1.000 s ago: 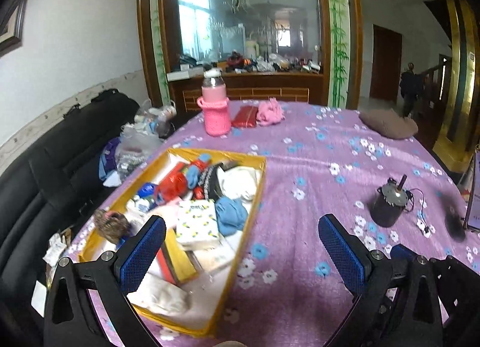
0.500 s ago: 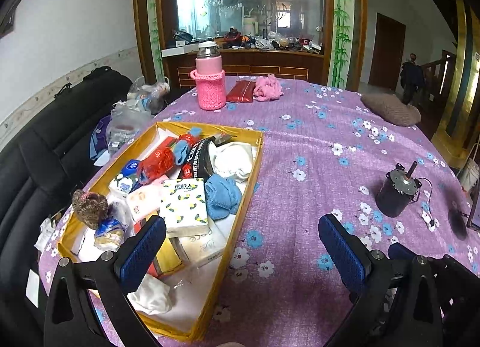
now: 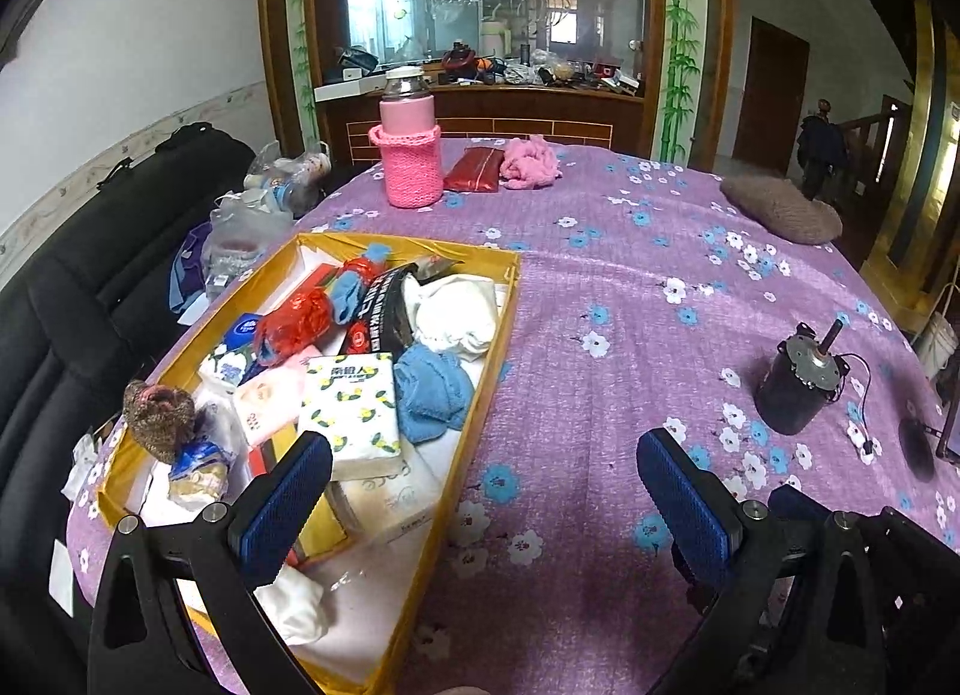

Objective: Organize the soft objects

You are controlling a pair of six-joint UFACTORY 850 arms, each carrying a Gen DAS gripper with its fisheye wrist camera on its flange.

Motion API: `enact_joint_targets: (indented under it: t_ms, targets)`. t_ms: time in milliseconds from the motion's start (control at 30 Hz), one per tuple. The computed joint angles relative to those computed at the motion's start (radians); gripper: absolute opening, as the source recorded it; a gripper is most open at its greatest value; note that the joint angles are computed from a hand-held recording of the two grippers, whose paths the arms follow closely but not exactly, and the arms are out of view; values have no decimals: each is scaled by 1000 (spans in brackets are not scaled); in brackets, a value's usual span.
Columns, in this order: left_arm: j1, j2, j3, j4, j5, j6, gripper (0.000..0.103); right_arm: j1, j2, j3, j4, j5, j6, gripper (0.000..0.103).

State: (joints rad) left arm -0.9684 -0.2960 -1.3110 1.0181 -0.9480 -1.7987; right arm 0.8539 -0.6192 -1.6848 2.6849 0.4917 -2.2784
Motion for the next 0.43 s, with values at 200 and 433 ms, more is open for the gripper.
enact_joint_targets:
  t_ms: [200,433]
  targets:
    - [-1,-40,-61,-15,0,33,102,-11,26,28,-23,14,18,57]
    - [-6,-82,-127,-31,45,89,102,-47,95,122,-71,37,102,57]
